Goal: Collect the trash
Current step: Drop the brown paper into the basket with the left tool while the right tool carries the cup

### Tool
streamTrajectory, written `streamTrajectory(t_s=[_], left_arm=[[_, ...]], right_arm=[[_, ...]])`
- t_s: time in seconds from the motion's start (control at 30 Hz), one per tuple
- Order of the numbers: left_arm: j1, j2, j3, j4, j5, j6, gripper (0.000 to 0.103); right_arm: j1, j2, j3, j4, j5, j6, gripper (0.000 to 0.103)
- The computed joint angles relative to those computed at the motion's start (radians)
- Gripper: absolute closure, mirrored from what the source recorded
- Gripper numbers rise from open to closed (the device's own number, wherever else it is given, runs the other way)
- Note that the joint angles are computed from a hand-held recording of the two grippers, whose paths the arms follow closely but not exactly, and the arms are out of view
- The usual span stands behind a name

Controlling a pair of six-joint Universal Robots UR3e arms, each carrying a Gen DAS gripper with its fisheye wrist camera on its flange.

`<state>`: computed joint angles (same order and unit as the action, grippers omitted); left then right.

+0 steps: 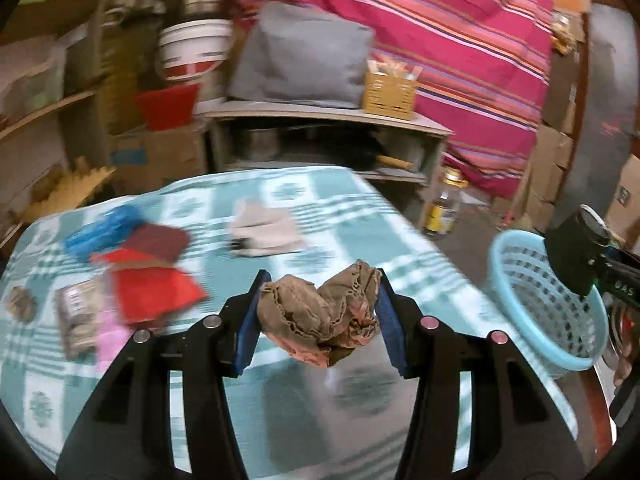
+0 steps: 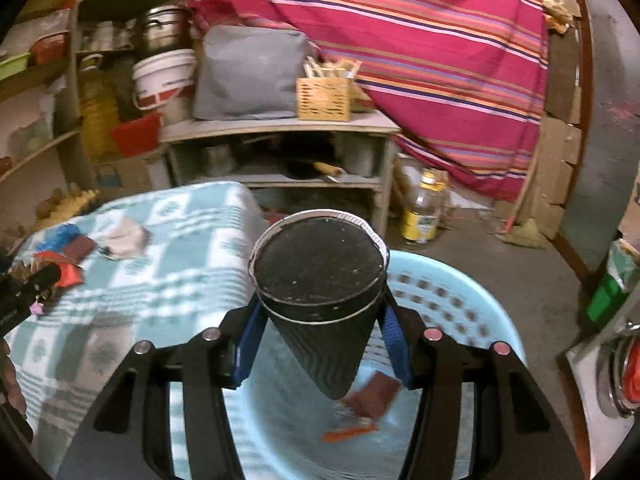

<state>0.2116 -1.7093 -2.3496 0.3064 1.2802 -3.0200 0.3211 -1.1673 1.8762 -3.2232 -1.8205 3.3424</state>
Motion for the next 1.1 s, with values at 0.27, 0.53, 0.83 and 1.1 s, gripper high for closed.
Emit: streamTrajectory(t_s=[0.27,0.53,0.83,1.1], left_arm=[[-0.306,-0.202,0.221,-0.003,0.121,-0.098,0.053],[-0.482,-0.376,0.477,-0.100,0.160,-0.147,0.052],[-0.568,-0.482,0.638,-0.160,0.185,-0.162,0.049],[-0.579,-0.494,0.681,-0.181,0.191,-0.163,0.038]], right_arm=[[-0.128,-0.086,0.189,-0.094,0.074,-0.038,0.050],[-0.260,-0.159,0.338,-0.166,0.141,-0.075,0.050],[-0.367,-0.207,0.431,-0.219,0.244,-0.074,0.050],[-0.355,-0.182,0.417,-0.220,0.250,-0.081,0.050]])
